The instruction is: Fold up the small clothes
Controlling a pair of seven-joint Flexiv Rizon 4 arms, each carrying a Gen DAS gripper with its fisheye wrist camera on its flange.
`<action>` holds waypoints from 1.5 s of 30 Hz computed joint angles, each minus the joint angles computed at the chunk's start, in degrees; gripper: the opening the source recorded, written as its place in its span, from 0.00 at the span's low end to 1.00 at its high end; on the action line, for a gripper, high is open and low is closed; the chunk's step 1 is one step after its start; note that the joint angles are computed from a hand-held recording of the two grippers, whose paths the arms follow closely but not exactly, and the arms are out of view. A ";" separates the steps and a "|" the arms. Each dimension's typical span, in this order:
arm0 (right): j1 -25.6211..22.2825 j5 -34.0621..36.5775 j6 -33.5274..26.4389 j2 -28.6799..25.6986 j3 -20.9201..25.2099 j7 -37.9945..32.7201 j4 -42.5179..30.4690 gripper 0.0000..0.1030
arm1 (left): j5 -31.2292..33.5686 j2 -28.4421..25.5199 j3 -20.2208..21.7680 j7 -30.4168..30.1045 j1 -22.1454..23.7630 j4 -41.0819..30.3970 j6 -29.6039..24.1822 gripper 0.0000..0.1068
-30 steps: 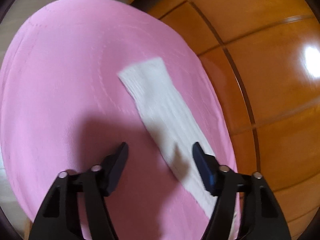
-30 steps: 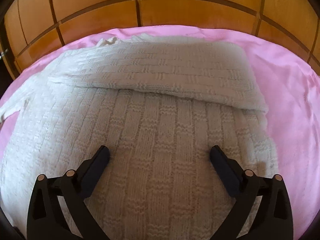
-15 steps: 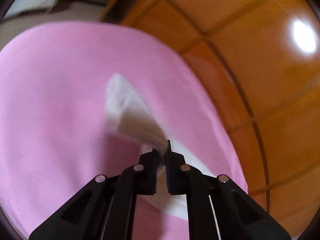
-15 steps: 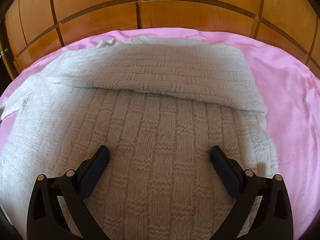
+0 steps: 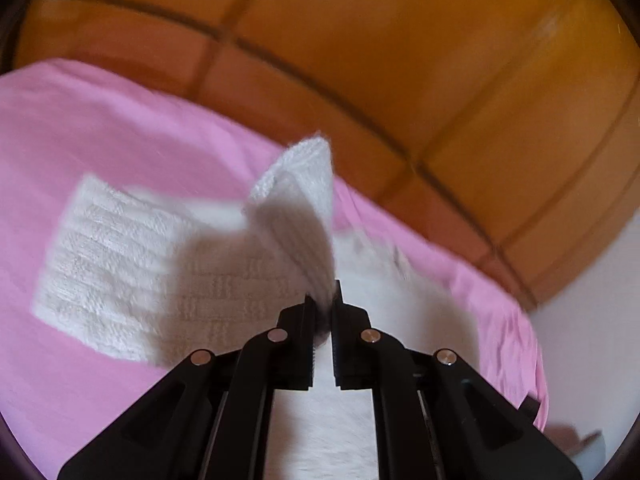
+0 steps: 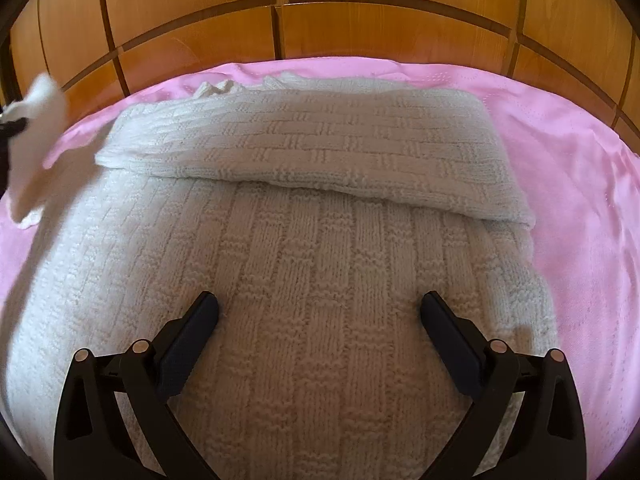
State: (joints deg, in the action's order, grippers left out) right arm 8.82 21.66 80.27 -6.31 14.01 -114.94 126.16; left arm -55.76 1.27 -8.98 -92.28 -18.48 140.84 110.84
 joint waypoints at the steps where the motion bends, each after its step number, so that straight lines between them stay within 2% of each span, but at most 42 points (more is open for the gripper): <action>1: -0.02 0.13 -0.07 0.00 0.03 -0.08 -0.06 0.97 | -4.15 -1.60 -1.74 3.98 -0.47 -1.55 0.07 0.06; 2: -0.04 0.28 -0.14 0.03 0.06 -0.14 -0.12 0.97 | -6.02 -2.73 -1.91 6.21 -1.41 -2.44 -0.39 0.10; 3: -0.12 0.58 -0.29 0.03 0.11 -0.40 -0.26 0.97 | -10.79 -4.44 -2.33 10.65 -3.11 -4.39 -0.78 0.13; 4: -0.21 0.94 -0.49 0.02 0.16 -0.73 -0.44 0.97 | -12.09 -5.04 -1.88 11.86 -4.36 -5.12 -1.29 0.28; 5: -0.29 1.28 -0.68 -0.01 0.18 -1.09 -0.62 0.97 | -17.12 -5.09 -3.23 14.51 -7.21 -4.80 0.75 0.48; 6: -0.35 1.59 -0.89 0.01 0.20 -1.36 -0.77 0.97 | -21.25 -5.05 -3.93 15.87 -10.67 -3.96 4.00 0.52; 7: -0.36 1.71 -1.19 0.07 0.15 -1.47 -0.89 0.97 | -26.94 -5.48 -5.53 19.85 -12.53 -5.00 7.13 0.53; 8: -0.36 1.78 -1.50 0.14 0.08 -1.64 -1.00 0.97 | -29.77 -5.50 -5.95 21.93 -13.92 -5.51 8.11 0.53; 10: -0.37 1.67 -3.38 0.87 -0.12 -1.96 -1.51 0.96 | -31.46 -3.37 -5.71 21.99 -15.89 -3.16 9.22 0.53; 11: -0.57 3.07 -5.14 1.41 -0.05 -2.88 -2.41 0.88 | -32.71 -3.32 -5.90 22.92 -16.68 -2.70 10.41 0.53; 12: -1.52 8.20 -9.50 2.47 0.52 -6.43 -5.00 0.74 | -35.73 -3.25 -6.87 24.78 -18.19 -2.48 12.70 0.53; 14: -1.80 16.82 -18.27 4.21 -0.26 -12.54 -9.45 0.64 | -34.59 -2.08 -6.27 22.35 -19.70 0.57 13.41 0.53; 16: -1.03 23.64 -28.23 4.92 -1.83 -16.14 -13.95 0.63 | -35.78 -1.91 -6.90 20.88 -21.61 2.23 14.68 0.53; 18: 0.64 26.00 -35.53 3.77 -2.59 -15.94 -17.42 0.59 | -34.45 -1.79 -6.71 17.49 -22.76 4.14 14.19 0.53; 20: 3.29 24.08 -37.38 1.06 -1.91 -12.42 -19.62 0.59 | -35.45 -2.39 -7.00 16.92 -23.62 4.62 14.62 0.53; 23: 6.57 18.39 -35.53 -3.06 -0.83 -5.87 -21.01 0.51 | -32.14 -2.39 -6.42 12.02 -24.26 7.16 14.08 0.53; 25: 8.89 13.68 -30.56 -5.14 0.01 -0.85 -20.37 0.41 | -30.54 -2.60 -6.27 10.85 -24.30 8.11 14.19 0.53; 26: 9.35 12.15 -28.80 -5.30 0.56 0.11 -19.92 0.26 | -29.72 -2.58 -6.08 10.04 -24.19 8.41 14.04 0.53; 27: 9.60 10.64 -27.62 -5.05 1.08 0.38 -19.71 0.05 | -28.26 -2.36 -5.79 8.60 -24.03 9.01 13.85 0.53; 28: 9.43 10.31 -26.11 -4.19 1.68 -0.05 -19.31 0.05 | -26.93 -2.21 -5.56 7.41 -23.83 9.54 13.67 0.54; 31: 7.48 14.61 -23.10 -0.43 3.02 -7.23 -19.69 0.05 | -23.83 -2.48 -5.23 4.52 -23.17 10.46 13.79 0.54; 36: 5.70 17.70 -20.29 2.40 -0.26 -12.18 -23.19 0.05 | -23.89 -3.05 -5.68 3.84 -23.49 10.63 15.11 0.54; 38: 4.99 16.77 -19.32 1.60 -1.71 -11.36 -24.31 0.05 | -23.86 -3.03 -5.66 3.74 -23.64 10.78 15.21 0.54; 43: 1.51 9.56 -16.66 -3.29 -5.16 -2.33 -25.25 0.05 | -25.53 -3.34 -6.01 4.71 -24.25 10.37 15.61 0.54; 45: -0.31 8.15 -17.56 -5.16 -5.40 0.90 -25.75 0.05 | -25.84 -3.38 -5.98 4.97 -24.32 10.15 15.43 0.54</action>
